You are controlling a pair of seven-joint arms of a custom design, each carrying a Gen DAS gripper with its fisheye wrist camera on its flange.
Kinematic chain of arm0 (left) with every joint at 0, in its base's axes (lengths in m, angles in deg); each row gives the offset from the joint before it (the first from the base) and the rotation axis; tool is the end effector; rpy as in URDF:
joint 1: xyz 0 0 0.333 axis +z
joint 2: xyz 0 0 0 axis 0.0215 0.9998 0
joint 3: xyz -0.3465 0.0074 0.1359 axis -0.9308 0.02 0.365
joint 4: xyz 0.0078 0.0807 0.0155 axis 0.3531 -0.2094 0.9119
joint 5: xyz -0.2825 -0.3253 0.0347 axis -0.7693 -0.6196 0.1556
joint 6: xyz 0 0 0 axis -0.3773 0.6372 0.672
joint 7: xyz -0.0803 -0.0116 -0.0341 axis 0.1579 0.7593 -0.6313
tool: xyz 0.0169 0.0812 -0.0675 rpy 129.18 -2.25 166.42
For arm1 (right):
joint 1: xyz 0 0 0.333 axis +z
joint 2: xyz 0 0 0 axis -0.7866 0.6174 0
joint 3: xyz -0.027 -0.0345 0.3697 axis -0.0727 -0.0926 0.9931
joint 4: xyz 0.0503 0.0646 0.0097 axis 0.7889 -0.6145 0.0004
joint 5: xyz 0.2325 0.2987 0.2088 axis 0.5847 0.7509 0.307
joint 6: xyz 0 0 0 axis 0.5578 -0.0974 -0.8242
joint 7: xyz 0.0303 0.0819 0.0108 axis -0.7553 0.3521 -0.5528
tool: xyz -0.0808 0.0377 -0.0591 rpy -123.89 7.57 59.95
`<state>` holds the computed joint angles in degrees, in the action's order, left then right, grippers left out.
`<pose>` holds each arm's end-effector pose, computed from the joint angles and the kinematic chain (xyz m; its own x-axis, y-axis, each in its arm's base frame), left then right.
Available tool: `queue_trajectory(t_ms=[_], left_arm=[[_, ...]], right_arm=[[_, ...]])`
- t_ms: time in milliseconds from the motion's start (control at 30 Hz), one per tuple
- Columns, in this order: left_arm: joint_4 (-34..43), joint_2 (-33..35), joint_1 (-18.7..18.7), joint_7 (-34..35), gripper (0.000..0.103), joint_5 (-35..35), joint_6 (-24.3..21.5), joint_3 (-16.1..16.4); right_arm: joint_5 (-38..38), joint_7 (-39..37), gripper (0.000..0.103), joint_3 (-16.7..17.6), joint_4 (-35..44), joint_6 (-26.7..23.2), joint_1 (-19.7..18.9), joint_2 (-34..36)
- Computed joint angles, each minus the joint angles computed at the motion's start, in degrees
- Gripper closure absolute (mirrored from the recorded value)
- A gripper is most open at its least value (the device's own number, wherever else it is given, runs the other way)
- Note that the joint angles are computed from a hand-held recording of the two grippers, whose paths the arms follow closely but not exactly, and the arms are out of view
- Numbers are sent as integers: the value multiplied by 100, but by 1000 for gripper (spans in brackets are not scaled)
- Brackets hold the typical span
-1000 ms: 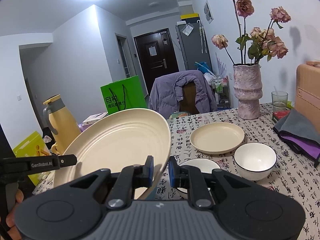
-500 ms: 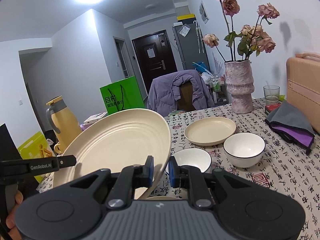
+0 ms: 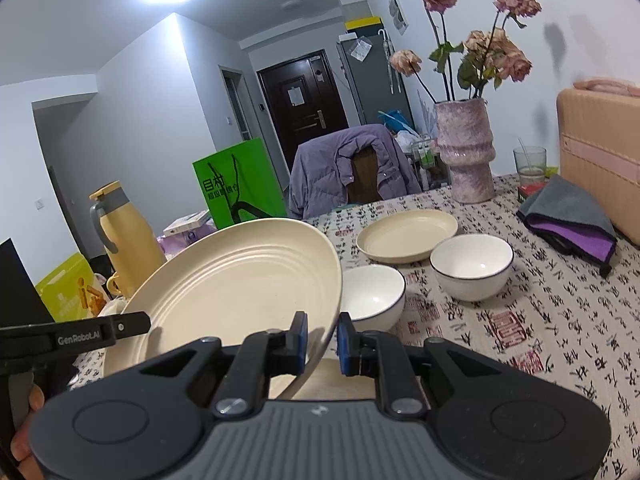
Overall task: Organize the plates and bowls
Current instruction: 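Lower the held ribbed plate with both grippers in front of the blue bowl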
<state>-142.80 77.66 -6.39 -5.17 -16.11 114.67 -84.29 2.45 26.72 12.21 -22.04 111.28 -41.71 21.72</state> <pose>0.6692 -0.1962 0.5904 0.0829 -0.9963 0.0248 -0.5243 -0.0648 -0.8491 0.6878 0.1811 0.5511 0.2300 -0.9232 -0.3079 -0.4993 0.1596 -0.8516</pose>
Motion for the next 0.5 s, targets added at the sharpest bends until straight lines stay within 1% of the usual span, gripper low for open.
queue_trajectory(t_ms=[300, 500], left_arm=[[-84, 56, -64, 130, 87, -68, -97, -50], [-119, 122, -102, 217, 87, -138, -191, -63]], right_arm=[[-129, 227, 88, -147, -221, -93, 43, -26], [-397, 514, 88, -272, -304, -161, 108, 12]])
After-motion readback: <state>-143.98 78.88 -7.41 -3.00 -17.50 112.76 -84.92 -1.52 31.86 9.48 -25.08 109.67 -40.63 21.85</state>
